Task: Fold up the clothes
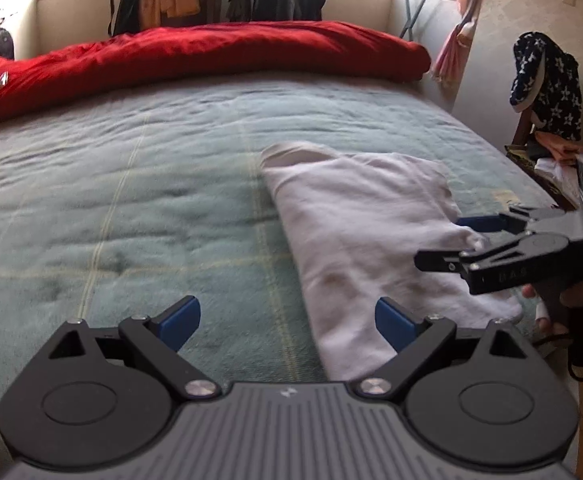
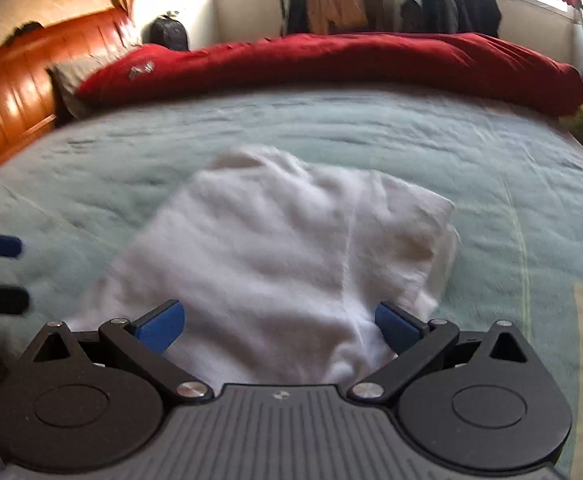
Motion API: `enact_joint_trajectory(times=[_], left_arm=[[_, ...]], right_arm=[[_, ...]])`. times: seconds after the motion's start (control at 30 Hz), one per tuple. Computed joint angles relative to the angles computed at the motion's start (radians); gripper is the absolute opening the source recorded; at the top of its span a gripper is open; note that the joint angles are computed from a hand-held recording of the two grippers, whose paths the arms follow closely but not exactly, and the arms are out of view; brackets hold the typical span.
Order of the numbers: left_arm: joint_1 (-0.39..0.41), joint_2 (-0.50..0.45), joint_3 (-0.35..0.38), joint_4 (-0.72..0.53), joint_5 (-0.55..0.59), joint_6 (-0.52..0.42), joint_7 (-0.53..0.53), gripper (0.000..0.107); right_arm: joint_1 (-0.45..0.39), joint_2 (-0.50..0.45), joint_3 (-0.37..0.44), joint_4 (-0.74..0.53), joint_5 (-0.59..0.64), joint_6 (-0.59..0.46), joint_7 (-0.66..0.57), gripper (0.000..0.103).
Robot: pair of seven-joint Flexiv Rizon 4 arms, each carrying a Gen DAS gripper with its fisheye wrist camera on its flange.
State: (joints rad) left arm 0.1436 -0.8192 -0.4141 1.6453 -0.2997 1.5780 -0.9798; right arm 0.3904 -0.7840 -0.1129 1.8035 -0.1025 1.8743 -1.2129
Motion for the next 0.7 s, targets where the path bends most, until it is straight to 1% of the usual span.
enact_joint_trajectory(times=[0.1,0.17,0.3,0.47,0.53,0.6,0.63,0.67,0.7], left_arm=[[-0.009,-0.006,0.015,-0.014,-0.001,-0.015,0.000,0.094],[-0.009,-0.011,0.013,-0.020,-0.001,-0.021,0.007,0.094],[-0.008,-0.014,0.010,-0.022,-0.008,-0.027,0.014,0.094],[-0.030,-0.011,0.044,-0.028,-0.018,-0.034,0.000,0.094],[-0.025,-0.009,0.040,-0.024,-0.018,-0.029,0.004,0.094],[-0.016,-0.006,0.031,-0.016,-0.015,-0.016,0.009,0.094],[-0.013,-0.005,0.027,-0.013,-0.014,-0.009,0.009,0.094],[-0.010,-0.005,0.025,-0.011,-0.013,-0.004,0.008,0.094],[-0.010,-0.005,0.026,-0.011,-0.013,-0.001,0.004,0.094]], right_arm=[[0.026,-0.009,-0.025,0.007,0.031,0.023,0.007,0.103],[0.026,-0.012,-0.024,0.005,0.041,0.021,0.015,0.103],[0.048,-0.014,-0.047,0.004,0.046,0.013,0.010,0.103],[0.105,-0.023,-0.109,-0.001,0.074,-0.001,0.013,0.103],[0.128,-0.019,-0.133,0.000,0.083,-0.014,0.017,0.103],[0.171,0.000,-0.178,0.010,0.100,-0.043,0.033,0.103],[0.190,0.007,-0.195,0.018,0.111,-0.031,0.043,0.103],[0.180,0.012,-0.180,0.023,0.113,0.004,0.042,0.103],[0.160,0.018,-0.147,0.020,0.131,0.031,0.016,0.103]])
